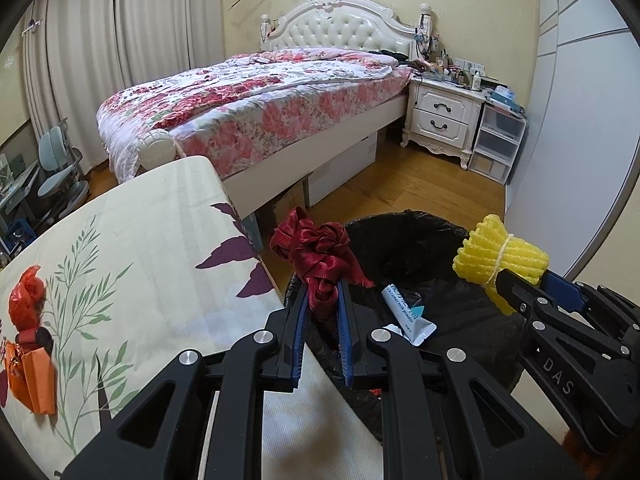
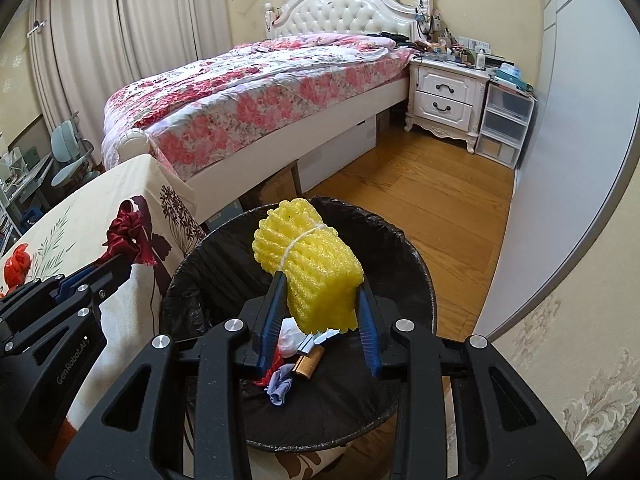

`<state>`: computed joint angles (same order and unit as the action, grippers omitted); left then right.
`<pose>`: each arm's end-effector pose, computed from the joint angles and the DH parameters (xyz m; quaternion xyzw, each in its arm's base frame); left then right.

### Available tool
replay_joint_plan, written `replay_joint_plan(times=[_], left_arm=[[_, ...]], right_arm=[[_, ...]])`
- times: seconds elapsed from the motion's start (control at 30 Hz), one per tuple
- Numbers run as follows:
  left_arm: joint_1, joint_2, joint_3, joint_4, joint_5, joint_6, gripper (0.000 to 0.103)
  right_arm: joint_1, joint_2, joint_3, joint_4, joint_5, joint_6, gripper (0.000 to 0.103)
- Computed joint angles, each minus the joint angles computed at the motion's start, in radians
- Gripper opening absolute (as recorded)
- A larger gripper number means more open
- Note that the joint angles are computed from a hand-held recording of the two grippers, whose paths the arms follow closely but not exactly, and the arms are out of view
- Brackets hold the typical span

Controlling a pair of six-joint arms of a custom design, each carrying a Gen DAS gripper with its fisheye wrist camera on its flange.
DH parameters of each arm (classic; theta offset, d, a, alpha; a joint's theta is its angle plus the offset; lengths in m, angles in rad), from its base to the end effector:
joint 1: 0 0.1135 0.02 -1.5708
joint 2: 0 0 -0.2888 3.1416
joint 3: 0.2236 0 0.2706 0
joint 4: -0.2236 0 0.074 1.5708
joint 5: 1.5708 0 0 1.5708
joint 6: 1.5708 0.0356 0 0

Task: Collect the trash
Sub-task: 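Open both grippers to drop the scrunchie and foam net into the bin, then move both tools back over the orange bags and red can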

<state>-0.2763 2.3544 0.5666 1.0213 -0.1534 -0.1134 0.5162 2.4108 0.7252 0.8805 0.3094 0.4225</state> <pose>0.2942 -0.0778 -0.0282 0.0448 0.9169 -0.0064 0.3965 0.3004 0.1580 -0.0405 0.0146 0.9182 0.0395 0.3938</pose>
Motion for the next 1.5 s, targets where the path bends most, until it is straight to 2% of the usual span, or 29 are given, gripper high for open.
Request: replay_joint_plan(times=[0.23, 0.33, 0.6, 0.77, 1.07, 1.5], left_arm=[[-0.019, 0.015, 0.037, -0.038, -0.013, -0.009, 0.017], [-0.019, 0.016, 0.042, -0.049, -0.008, -0.013, 0.023], [0.000, 0.013, 0.033, -0.035, -0.015, -0.025, 0.062], [0.005, 0.009, 0.006, -0.002, -0.039, -0.028, 0.072], [0.027, 0.002, -0.070, 0.078, -0.092, -0.026, 0.079], [0.227, -0.018, -0.251, 0.265, -0.052, -0.001, 0.081]], right_arm=[[-0.021, 0.008, 0.008, 0.001, -0.016, -0.010, 0.035], [-0.026, 0.013, 0.006, 0.010, -0.013, -0.007, 0.038], [-0.031, 0.021, -0.002, 0.022, -0.001, 0.006, 0.050], [-0.017, 0.011, -0.005, 0.018, 0.020, 0.013, 0.060], [0.014, -0.001, -0.016, 0.015, 0.050, 0.024, 0.076], [0.127, -0.017, 0.005, -0.036, 0.063, 0.059, 0.078]])
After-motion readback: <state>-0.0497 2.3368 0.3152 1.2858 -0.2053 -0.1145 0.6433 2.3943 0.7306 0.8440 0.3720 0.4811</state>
